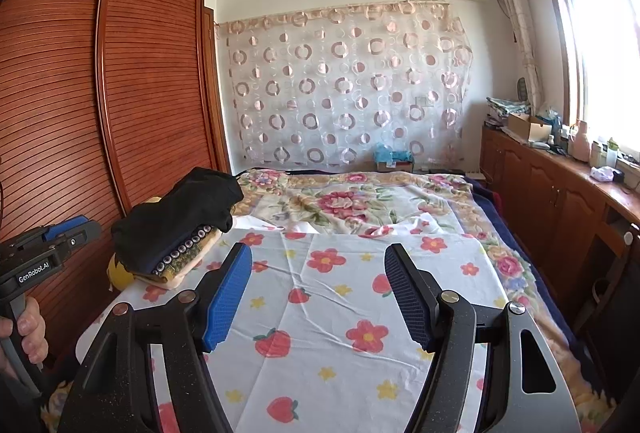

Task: Fold small clothes

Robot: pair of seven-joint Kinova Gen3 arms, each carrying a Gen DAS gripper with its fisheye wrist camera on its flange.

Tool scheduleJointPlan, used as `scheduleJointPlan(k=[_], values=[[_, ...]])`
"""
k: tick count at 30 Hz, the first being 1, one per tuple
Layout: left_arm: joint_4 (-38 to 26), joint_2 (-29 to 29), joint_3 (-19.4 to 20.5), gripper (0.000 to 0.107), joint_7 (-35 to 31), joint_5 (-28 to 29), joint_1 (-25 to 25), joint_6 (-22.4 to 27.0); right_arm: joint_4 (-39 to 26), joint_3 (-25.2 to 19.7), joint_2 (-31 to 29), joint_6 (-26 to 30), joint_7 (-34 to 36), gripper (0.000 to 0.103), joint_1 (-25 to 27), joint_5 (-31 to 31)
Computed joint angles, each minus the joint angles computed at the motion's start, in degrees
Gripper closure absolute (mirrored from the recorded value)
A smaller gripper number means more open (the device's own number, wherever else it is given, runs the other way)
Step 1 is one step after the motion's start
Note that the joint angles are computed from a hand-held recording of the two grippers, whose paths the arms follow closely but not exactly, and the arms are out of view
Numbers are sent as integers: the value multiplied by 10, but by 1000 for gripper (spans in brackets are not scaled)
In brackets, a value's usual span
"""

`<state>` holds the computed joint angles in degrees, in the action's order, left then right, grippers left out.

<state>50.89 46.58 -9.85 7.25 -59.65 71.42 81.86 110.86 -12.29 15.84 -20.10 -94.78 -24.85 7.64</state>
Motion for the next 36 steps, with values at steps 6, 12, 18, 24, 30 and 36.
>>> scheduleJointPlan(k=[6, 12, 18, 24, 30, 36], values=[[0, 1, 0, 70, 0, 0, 0, 0, -1, -4, 0, 1, -10, 32, 9, 14], [0, 1, 0, 70, 1, 0, 0, 0, -1, -12, 0, -3, -28, 32, 25, 37], [0, 1, 0, 70, 1, 0, 0, 0, -4, -15, 3, 0, -38, 32, 31, 52], [1, 1, -1, 70, 2, -1, 1, 0, -6, -18, 5, -1, -51, 32, 40, 68], [-5, 3, -1, 70, -2, -1, 1, 3, -7, -20, 6, -2, -56, 32, 43, 75], [-2, 3, -3, 70, 0, -1, 2, 1, -7, -18, 7, -4, -56, 32, 43, 77]])
